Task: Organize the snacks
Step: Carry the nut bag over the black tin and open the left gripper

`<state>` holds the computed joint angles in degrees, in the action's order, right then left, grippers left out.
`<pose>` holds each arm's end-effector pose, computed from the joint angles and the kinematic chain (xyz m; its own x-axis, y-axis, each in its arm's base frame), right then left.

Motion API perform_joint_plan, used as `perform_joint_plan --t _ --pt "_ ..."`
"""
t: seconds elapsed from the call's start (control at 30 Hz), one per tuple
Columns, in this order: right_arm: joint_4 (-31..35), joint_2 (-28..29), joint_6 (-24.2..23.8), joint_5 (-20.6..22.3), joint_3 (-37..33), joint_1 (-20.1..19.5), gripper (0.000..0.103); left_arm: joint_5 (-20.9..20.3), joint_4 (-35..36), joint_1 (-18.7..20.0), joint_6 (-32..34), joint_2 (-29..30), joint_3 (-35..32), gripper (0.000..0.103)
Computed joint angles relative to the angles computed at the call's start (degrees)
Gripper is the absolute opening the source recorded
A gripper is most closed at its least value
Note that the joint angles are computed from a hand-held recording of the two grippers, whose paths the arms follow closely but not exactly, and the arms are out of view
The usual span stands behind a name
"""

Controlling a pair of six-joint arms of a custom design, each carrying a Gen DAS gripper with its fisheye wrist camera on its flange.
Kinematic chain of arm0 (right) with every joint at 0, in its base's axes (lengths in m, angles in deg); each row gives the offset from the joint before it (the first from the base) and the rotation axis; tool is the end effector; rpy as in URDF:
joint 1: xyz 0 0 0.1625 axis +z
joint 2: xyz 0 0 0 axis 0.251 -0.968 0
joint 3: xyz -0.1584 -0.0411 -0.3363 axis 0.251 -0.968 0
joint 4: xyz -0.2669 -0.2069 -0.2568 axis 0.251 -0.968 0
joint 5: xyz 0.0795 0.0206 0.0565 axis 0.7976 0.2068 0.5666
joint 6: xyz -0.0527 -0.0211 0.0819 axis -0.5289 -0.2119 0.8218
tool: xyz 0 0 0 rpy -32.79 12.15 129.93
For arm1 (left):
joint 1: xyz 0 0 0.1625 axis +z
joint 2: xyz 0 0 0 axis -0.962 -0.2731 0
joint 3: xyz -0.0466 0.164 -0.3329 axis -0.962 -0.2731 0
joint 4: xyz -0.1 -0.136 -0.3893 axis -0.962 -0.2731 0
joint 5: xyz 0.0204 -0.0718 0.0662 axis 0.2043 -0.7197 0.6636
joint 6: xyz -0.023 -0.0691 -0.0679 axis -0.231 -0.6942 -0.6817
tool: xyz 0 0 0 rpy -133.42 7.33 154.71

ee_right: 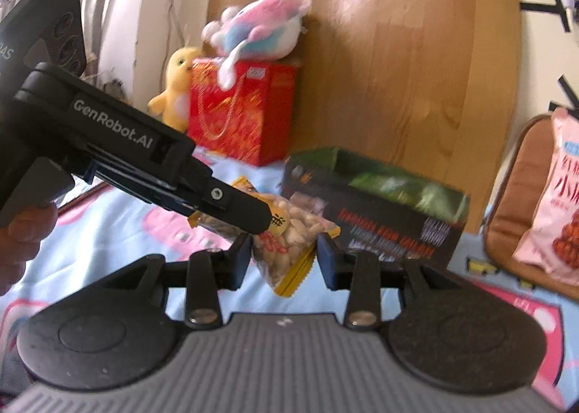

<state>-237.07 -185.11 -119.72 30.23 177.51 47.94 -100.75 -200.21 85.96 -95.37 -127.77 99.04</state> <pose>0.0405 -0.3325 0.2483 -0.3687 -0.7710 0.5193 -0.8766 0.1026 -0.4702 -0.3097 -0.2843 0.0661 -0.9530 0.0905 -0.2891 0.2875 0.5706 -0.7692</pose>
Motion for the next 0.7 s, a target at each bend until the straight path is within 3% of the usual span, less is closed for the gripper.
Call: perform_joint_plan --t 0.17,0.33,0.53,0.7 --pt "-14.3 12.7 6.5 -1.5 -4.9 6.3 0.043 -0.4 -7.5 6.2 12.7 2.6 -5.4 0.047" --pt "-21.2 24.8 15.7 -6.6 -12.9 12.6 0.043 -1.4 -11.8 12.5 21.3 6.3 -11.4 0.046" --pt "-26.7 33.6 20.3 -11.4 -18.2 16.1 0.043 -3.5 -14.1 17.9 24.6 9.2 -15.4 0.046" --pt "-30.1 37.4 23.2 -13.5 -19.8 16.8 0.049 -1.0 -12.0 20.0 23.2 11.4 -17.4 0.050"
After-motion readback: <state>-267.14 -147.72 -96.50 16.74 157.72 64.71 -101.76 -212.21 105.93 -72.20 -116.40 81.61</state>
